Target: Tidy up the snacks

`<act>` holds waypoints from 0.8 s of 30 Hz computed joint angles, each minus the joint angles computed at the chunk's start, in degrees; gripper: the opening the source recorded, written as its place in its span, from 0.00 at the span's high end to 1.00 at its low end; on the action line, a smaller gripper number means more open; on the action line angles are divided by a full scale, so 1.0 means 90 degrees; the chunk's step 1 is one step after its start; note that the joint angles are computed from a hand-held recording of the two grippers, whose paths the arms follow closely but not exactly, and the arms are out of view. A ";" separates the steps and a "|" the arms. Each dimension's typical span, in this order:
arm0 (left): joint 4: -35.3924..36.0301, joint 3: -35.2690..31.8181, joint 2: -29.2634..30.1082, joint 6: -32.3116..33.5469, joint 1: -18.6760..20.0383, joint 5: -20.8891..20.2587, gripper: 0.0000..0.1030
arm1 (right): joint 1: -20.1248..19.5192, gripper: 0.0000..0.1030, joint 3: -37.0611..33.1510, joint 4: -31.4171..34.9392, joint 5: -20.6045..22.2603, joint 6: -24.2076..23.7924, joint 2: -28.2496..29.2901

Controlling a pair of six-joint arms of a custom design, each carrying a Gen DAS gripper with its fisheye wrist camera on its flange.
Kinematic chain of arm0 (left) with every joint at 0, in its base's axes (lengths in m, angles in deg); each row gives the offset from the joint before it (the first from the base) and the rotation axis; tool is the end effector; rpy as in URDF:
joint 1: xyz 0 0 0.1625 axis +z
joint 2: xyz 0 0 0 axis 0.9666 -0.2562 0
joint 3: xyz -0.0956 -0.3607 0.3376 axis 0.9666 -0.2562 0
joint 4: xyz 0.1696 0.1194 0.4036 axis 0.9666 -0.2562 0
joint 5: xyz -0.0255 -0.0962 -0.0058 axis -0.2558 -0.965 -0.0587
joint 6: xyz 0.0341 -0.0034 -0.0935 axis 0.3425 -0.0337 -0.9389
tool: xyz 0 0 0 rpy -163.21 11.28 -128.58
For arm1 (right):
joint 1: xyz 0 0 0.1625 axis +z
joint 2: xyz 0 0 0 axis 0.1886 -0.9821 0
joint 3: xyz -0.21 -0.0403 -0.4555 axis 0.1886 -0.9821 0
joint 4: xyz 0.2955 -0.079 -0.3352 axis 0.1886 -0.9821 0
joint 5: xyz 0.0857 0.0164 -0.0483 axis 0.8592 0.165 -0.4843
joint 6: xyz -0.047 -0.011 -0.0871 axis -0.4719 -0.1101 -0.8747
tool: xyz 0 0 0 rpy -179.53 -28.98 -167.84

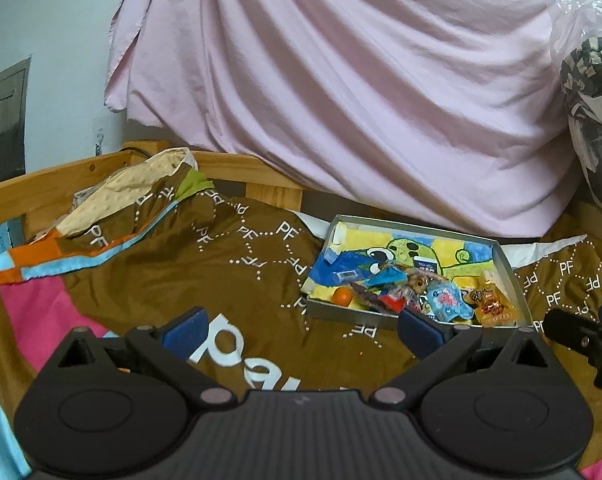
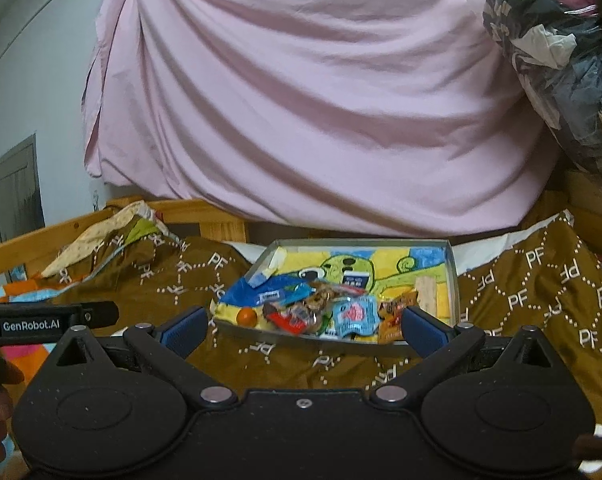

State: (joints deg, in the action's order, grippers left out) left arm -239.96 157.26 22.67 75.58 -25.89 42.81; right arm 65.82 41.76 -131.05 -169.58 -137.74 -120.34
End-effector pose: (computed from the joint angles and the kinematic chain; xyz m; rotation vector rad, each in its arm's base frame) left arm -0.3062 -0.6954 -0.0150 0.2656 2.0466 -1.3330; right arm -0.0146 -0.7107 0.2748 0.8519 -2.2907 1.2759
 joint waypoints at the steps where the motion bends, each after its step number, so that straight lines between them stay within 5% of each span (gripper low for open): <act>1: -0.0023 0.0043 -0.0004 -0.0034 -0.0008 0.0015 0.00 | -0.0009 0.01 0.0055 -0.0037 -0.0032 -0.0040 -0.0015; 24: 0.0347 0.0445 -0.0003 -0.0437 -0.0083 0.0135 0.00 | -0.0119 0.01 0.0330 -0.0190 -0.0560 0.0251 -0.0052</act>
